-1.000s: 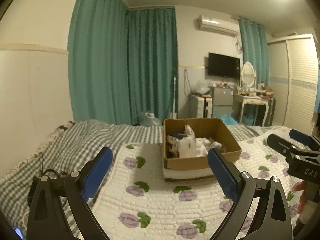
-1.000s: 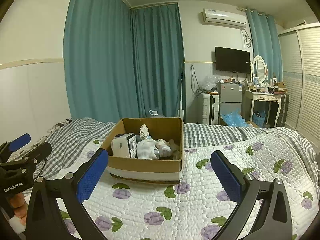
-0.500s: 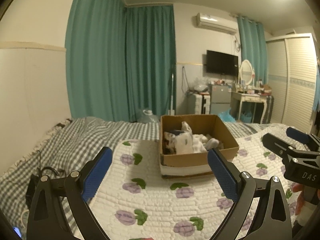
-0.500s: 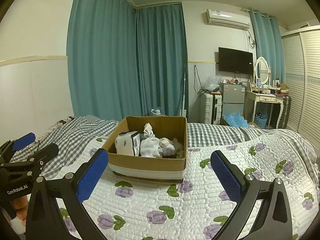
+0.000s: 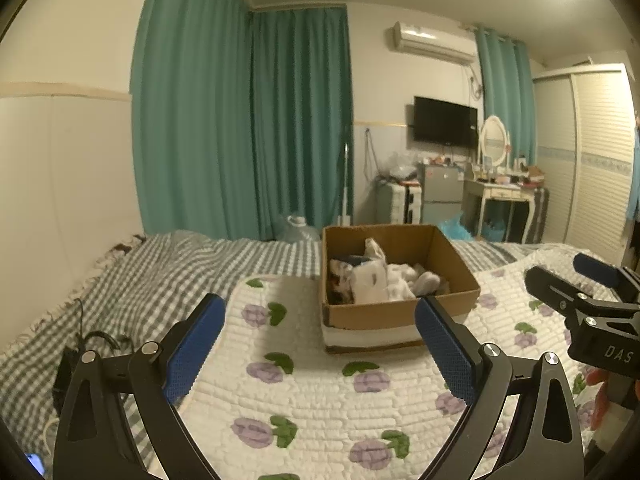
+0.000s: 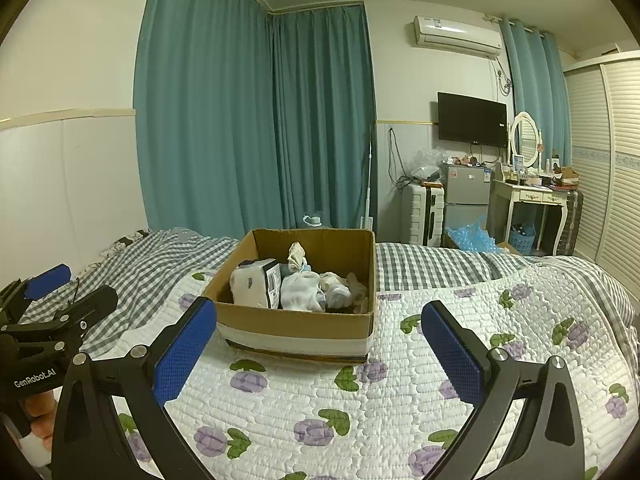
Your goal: Organize soft objects
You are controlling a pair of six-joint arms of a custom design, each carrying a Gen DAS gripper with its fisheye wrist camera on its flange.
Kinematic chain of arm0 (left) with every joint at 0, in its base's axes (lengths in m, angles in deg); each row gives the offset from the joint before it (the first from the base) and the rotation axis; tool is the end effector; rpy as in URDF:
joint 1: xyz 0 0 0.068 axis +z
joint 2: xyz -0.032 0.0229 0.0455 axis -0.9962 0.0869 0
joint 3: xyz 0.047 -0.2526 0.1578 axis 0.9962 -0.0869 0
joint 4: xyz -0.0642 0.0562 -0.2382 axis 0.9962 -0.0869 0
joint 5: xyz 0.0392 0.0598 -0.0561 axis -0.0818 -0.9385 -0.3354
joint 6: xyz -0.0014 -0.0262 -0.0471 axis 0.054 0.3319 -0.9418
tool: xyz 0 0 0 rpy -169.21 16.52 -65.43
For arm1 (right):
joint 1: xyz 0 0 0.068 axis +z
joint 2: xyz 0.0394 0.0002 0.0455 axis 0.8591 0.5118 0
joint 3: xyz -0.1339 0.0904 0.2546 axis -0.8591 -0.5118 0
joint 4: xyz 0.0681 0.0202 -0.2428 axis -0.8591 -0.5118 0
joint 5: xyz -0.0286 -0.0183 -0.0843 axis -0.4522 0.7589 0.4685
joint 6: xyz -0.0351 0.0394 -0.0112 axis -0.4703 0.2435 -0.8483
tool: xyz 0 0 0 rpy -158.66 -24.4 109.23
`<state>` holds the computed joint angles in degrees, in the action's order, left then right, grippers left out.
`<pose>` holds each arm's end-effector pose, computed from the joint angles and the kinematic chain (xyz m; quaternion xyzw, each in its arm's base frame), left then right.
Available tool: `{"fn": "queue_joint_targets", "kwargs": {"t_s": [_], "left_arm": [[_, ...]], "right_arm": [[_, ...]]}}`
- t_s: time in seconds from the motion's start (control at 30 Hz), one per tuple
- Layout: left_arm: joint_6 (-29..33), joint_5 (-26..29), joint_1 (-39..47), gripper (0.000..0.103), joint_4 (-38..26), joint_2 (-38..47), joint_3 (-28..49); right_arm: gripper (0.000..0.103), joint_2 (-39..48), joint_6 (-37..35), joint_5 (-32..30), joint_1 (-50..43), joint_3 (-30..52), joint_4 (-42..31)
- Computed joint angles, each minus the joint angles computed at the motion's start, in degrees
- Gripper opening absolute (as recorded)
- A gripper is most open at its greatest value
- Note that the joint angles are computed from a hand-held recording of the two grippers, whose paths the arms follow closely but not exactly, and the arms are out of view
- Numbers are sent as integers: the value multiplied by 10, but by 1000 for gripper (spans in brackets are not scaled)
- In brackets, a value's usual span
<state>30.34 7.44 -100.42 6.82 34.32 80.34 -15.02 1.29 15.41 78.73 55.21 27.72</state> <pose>0.2058 -0.0623 0.2214 0.1676 0.7880 -0.1302 0.5779 0.1431 0.0309 0.2202 0.1061 0.7964 -0.0638 0.5920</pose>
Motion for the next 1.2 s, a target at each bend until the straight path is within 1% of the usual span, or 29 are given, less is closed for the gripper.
{"fn": "queue_joint_targets", "kwargs": {"t_s": [0.83, 1.03, 1.2], "left_arm": [[2, -2, 2, 98, -7, -11, -1], [6, 2, 6, 98, -19, -12, 4], [6, 0, 2, 98, -21, -14, 4]], "right_arm": [[103, -4, 2, -5, -7, -2, -5], [103, 5, 5, -15, -11, -4, 3], [103, 22, 11, -5, -4, -2, 10]]}}
